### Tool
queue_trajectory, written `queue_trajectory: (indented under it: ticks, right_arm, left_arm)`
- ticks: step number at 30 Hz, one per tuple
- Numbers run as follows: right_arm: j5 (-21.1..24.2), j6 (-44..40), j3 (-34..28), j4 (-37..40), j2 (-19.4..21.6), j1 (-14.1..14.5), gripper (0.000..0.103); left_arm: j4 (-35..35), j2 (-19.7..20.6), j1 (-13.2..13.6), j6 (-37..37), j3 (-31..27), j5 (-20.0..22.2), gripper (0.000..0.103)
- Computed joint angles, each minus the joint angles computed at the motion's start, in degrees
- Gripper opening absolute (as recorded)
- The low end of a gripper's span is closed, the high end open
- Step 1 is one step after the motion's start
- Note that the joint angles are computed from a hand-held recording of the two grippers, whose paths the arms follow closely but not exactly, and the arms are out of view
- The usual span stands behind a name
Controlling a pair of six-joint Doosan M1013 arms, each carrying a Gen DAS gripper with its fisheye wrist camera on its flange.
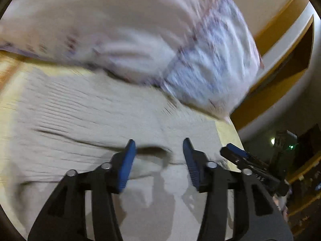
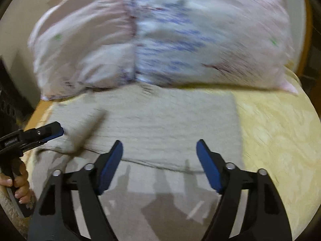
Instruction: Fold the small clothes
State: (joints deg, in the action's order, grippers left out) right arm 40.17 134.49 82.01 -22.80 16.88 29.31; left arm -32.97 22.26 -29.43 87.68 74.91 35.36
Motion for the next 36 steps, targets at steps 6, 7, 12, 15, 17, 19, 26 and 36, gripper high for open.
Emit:
queue_trajectory:
  ticks: [6, 7, 12, 15, 17, 19, 26, 36]
  right_arm:
    - [-0.04, -19.48, -10.12, 6.04, 6.93, 3.46, 0.060]
    - [0.93, -21.52, -11.70, 6.30, 8.09, 4.01, 0.059]
    - [6.17, -28.29, -19.22, 3.00, 14.29, 6.84, 0.056]
    - [8.73, -30.77, -23.29, 3.16, 17.49, 7.57, 0.056]
    - [9.51, -31.60, -24.63, 3.05, 18.67, 7.91, 0.056]
    - [10.47, -31.95, -26.09, 2.50, 19.93, 8.22, 0.056]
    - [5.67, -27.02, -24.01, 1.85, 18.50, 7.81, 0.006]
    - [-8.20, 20.13, -2.96, -11.61, 2.96, 1.46, 0.005]
  left_arm:
    - [11.24, -1.81, 2.83, -16.67, 3.57, -0.04, 0.049]
    - [12.62, -1.60, 3.03, -18.82, 3.66, 1.12, 0.049]
    - [9.63, -2.09, 4.12, -19.07, 6.22, -0.10, 0.036]
    - [7.28, -2.15, 4.44, -18.37, 6.81, -0.88, 0.036]
    - [6.98, -2.52, 4.47, -18.11, 7.29, -1.32, 0.036]
    - [6.90, -2.59, 4.45, -17.94, 7.46, -1.69, 0.036]
    - [7.04, -2.68, 4.41, -17.61, 7.71, -2.08, 0.036]
    - [7.14, -2.78, 4.26, -16.73, 8.01, -2.73, 0.036]
